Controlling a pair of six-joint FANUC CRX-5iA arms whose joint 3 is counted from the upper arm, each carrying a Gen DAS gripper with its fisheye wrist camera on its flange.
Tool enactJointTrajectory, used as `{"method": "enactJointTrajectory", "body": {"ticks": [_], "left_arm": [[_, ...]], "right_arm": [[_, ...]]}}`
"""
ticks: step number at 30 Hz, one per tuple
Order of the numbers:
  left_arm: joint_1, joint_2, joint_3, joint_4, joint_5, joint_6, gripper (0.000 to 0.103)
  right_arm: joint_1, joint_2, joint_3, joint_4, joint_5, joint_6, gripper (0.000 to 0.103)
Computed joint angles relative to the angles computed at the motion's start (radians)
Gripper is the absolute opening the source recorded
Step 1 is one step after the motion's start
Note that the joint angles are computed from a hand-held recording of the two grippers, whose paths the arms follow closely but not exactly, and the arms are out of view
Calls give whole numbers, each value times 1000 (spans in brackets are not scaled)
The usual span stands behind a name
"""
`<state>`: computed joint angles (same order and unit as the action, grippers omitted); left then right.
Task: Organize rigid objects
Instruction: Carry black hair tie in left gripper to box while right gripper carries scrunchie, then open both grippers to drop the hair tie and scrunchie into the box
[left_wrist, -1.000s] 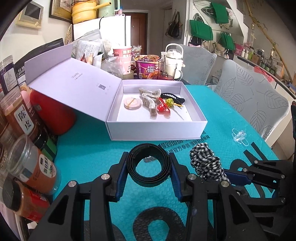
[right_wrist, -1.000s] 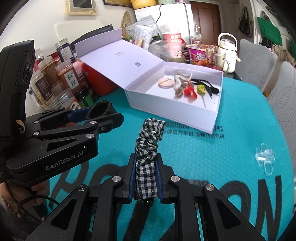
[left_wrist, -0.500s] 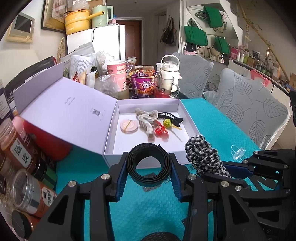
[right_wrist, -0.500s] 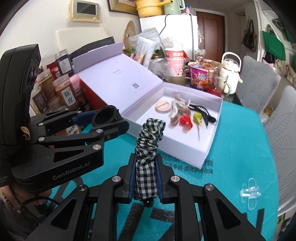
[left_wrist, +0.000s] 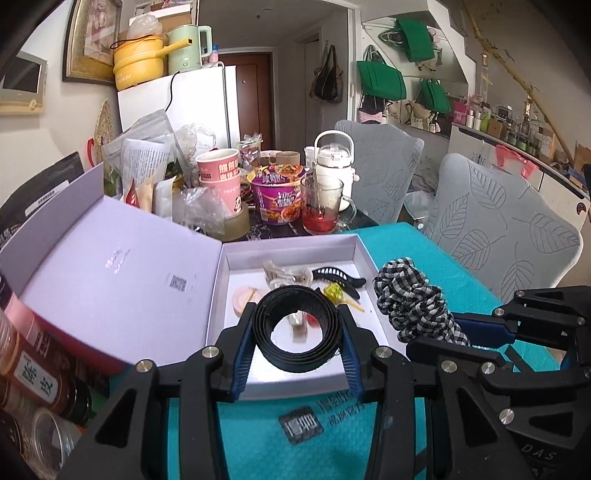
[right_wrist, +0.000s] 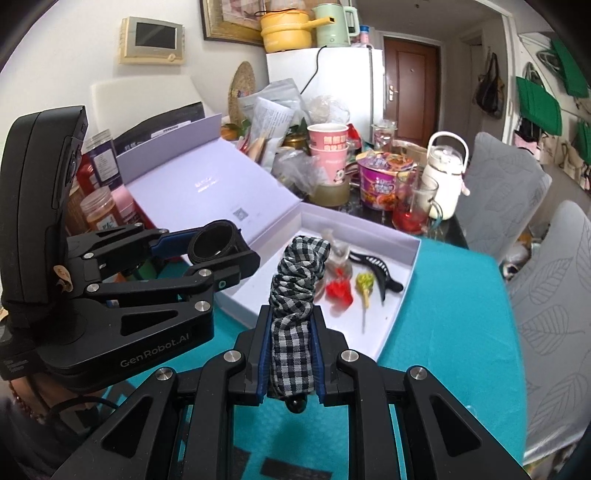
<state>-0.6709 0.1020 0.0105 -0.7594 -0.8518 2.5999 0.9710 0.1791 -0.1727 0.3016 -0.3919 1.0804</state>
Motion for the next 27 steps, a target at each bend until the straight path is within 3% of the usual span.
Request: {"method": "enactJointTrajectory", "body": {"ticks": [18,27], "left_arm": [[110,77,92,8,51,-61,41],[171,129,107,65,82,-94,41]], "right_arm": [[-79,139,223,-160,-31,189,19],[-110,223,325,-215,-37,221,19]]}}
